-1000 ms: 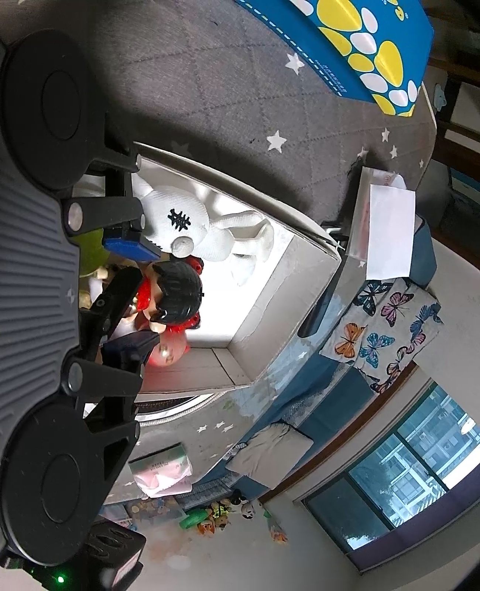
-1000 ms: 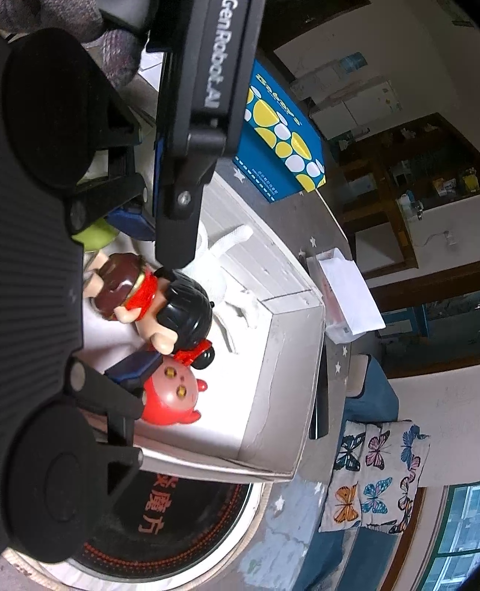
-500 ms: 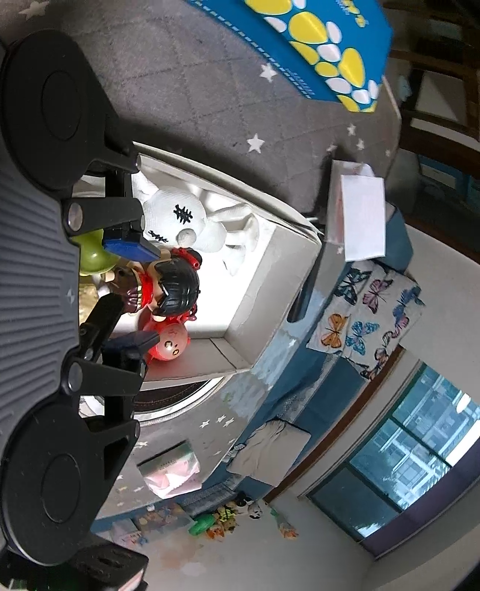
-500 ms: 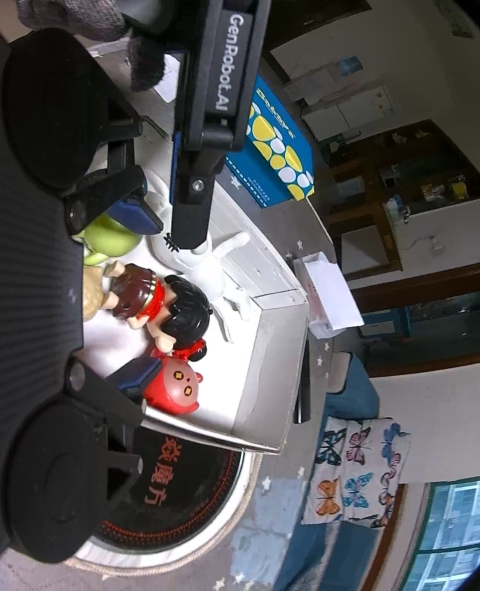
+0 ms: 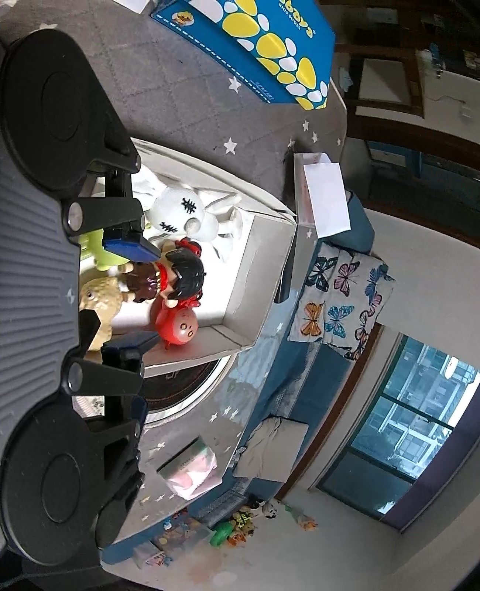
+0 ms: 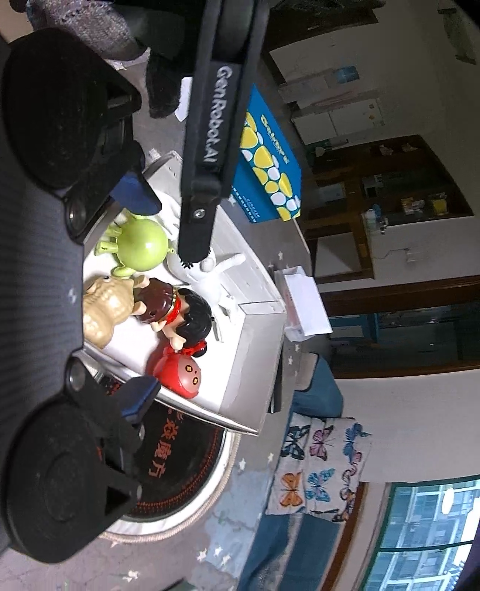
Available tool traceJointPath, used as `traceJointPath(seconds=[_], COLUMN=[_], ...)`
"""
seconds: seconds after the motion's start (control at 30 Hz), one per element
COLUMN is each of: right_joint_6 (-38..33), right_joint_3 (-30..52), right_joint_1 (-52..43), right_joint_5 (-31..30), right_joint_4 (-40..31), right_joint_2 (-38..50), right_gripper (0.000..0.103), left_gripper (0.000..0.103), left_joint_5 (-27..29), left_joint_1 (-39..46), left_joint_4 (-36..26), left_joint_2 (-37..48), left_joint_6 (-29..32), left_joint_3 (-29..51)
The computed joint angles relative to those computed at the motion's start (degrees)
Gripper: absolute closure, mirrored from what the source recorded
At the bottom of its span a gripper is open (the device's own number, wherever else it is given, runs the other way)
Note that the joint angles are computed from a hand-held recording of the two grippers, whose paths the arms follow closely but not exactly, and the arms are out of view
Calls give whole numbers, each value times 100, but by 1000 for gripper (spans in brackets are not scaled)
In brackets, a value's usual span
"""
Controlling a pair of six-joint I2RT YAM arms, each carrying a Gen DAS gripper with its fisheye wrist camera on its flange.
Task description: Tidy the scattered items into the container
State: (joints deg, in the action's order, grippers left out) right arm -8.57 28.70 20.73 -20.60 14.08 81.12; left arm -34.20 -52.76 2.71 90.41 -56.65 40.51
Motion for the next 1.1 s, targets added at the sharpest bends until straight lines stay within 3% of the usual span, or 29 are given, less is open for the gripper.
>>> traceJointPath(seconds=[0.07, 0.4, 0.6, 1.1], right_joint_6=[-27, -208, -188, 50], right_joint_3=[-195, -1086, -1418, -1884], right_joint_1=[-7, 143, 90, 116], right_joint_5=[30, 459, 387, 440], right_joint_4=[53, 194, 68, -215], right_joint_2=[-246, -1348, -1832, -2369], right_gripper=[0, 0, 0, 0], left_gripper=[59, 59, 59, 59], left_joint_5=[-169, -984, -1368, -1673], left_joint_1=[-159, -945, -1350, -2000], left_joint_4=[-64, -657, -978, -1527], left_joint_2=[19, 131, 185, 548], left_joint_6=[-79, -463, -909, -2163], left_joint_3=[29, 310, 338, 208])
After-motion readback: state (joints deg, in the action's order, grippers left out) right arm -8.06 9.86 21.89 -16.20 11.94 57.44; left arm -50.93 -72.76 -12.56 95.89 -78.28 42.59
